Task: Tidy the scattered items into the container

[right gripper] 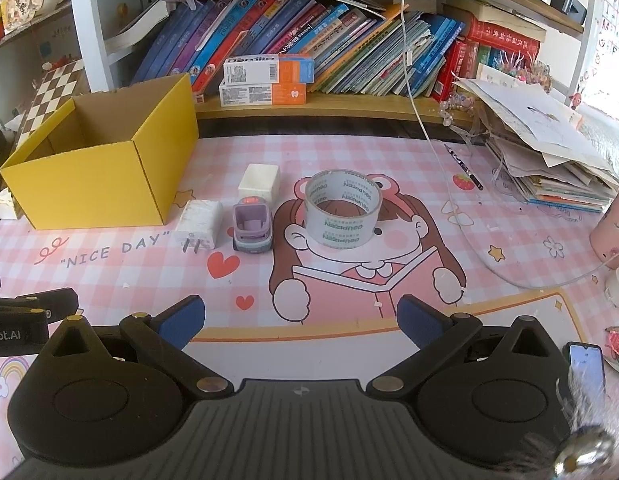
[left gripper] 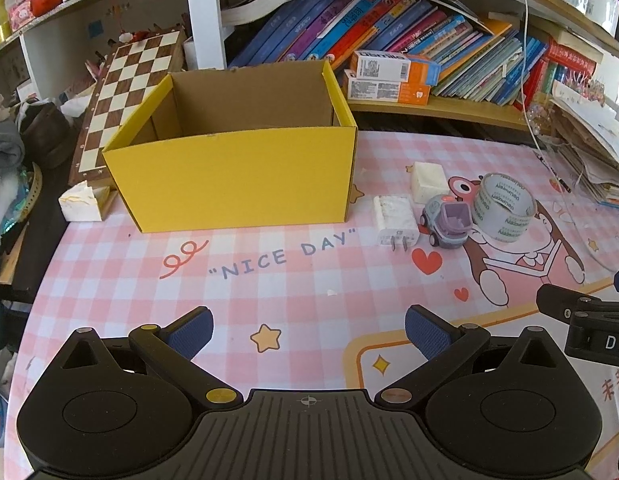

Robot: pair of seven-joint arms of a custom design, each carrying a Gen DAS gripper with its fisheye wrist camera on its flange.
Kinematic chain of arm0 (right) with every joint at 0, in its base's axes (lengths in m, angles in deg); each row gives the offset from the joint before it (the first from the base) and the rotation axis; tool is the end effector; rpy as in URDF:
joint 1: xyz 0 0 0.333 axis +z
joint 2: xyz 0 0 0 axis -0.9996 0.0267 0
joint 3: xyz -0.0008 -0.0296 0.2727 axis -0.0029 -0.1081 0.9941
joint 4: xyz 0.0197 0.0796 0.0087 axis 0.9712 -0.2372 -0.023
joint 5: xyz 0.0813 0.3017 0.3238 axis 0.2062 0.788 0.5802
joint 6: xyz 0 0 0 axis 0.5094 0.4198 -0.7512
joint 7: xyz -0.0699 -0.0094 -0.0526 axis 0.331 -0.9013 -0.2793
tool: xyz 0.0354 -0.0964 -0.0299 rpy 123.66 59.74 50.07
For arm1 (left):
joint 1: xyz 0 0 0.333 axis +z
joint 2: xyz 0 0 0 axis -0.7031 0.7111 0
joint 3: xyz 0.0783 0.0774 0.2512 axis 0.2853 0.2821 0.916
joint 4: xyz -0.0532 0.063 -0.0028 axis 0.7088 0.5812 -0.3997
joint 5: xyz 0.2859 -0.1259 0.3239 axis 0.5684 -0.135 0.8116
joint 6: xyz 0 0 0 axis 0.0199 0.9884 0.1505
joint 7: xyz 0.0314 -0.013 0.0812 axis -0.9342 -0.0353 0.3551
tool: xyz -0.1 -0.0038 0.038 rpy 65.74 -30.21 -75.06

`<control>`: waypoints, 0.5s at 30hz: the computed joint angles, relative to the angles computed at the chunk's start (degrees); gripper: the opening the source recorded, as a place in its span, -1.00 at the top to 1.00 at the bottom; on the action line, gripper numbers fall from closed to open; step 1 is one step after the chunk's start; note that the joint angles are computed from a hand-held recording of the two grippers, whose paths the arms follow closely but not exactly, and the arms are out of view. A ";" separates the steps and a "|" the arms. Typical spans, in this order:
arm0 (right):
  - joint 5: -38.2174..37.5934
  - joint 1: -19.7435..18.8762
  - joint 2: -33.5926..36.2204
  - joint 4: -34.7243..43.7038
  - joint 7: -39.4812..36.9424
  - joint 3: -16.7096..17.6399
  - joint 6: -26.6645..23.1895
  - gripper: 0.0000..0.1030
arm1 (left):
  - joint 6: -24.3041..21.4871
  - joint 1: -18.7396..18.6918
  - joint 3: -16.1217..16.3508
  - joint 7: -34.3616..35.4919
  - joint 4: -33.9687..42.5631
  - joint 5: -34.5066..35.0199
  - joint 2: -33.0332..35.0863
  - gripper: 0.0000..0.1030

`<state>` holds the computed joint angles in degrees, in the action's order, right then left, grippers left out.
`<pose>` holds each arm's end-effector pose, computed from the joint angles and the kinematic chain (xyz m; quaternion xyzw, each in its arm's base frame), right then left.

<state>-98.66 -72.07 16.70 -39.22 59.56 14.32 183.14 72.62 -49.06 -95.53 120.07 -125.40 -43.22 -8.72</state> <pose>0.6695 0.2304 0.4754 -0.6171 0.6937 -0.2784 0.2460 0.7056 -0.1805 0.4722 -0.6329 0.6963 -0.2514 0.2267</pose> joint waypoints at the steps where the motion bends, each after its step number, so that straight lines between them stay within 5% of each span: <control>1: 0.06 0.00 0.01 0.00 -0.04 0.00 -0.02 -1.00 | -0.02 -0.02 0.00 -0.04 0.02 0.04 0.02 -1.00; 15: 1.02 -0.09 0.34 0.52 -0.88 0.06 -0.42 -1.00 | -0.19 0.02 -0.06 0.14 0.34 -0.02 0.31 -1.00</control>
<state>-97.63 -72.16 17.04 -38.70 58.68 14.38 182.72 72.43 -49.04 -95.60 120.21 -125.07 -43.24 -8.41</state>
